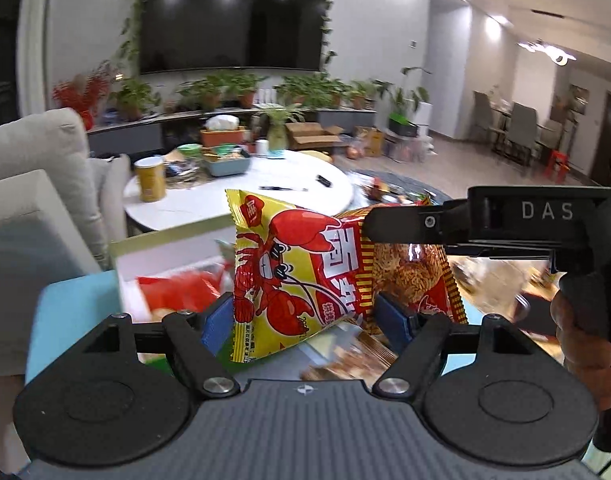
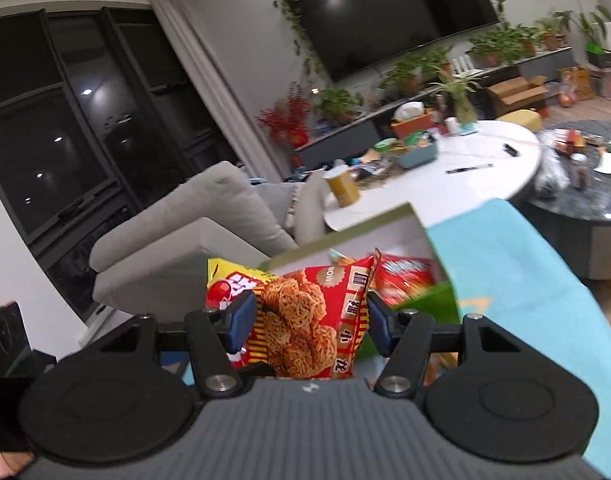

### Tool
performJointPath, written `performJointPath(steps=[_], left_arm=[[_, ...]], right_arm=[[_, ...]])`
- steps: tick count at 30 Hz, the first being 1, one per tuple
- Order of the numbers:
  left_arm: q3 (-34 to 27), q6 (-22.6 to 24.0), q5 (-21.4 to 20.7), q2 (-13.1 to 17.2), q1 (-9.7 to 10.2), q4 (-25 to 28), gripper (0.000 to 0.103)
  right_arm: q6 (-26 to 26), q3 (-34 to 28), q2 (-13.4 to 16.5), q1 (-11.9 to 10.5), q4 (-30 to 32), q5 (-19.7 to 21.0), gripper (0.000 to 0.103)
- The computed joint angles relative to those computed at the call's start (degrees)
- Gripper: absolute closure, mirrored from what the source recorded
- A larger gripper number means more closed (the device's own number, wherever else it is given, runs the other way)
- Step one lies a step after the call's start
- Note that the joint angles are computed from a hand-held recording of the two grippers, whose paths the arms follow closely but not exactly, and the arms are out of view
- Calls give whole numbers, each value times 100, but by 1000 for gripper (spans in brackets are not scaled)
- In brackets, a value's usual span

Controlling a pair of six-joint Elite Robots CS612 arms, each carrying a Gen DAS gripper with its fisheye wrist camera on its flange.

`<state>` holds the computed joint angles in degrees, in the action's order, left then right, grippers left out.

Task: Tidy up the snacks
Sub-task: 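Lift both held bags and carry them over the green box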

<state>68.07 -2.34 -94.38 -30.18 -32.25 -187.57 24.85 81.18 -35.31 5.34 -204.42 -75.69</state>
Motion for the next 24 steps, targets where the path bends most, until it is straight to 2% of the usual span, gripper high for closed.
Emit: performJointPath(steps=[5,13,24], left_arm=[[-648,-180,142,302,135,365,30],[-1631,-338,267,825,291,985,30],[-2650,-291,496,1368,378,1738,30]], right_arm=[[-239,-645,288,50,293,80,43],[-180,-1681,809,56,1009,219,43],[-158,-2691,1327,63,1751,371,43]])
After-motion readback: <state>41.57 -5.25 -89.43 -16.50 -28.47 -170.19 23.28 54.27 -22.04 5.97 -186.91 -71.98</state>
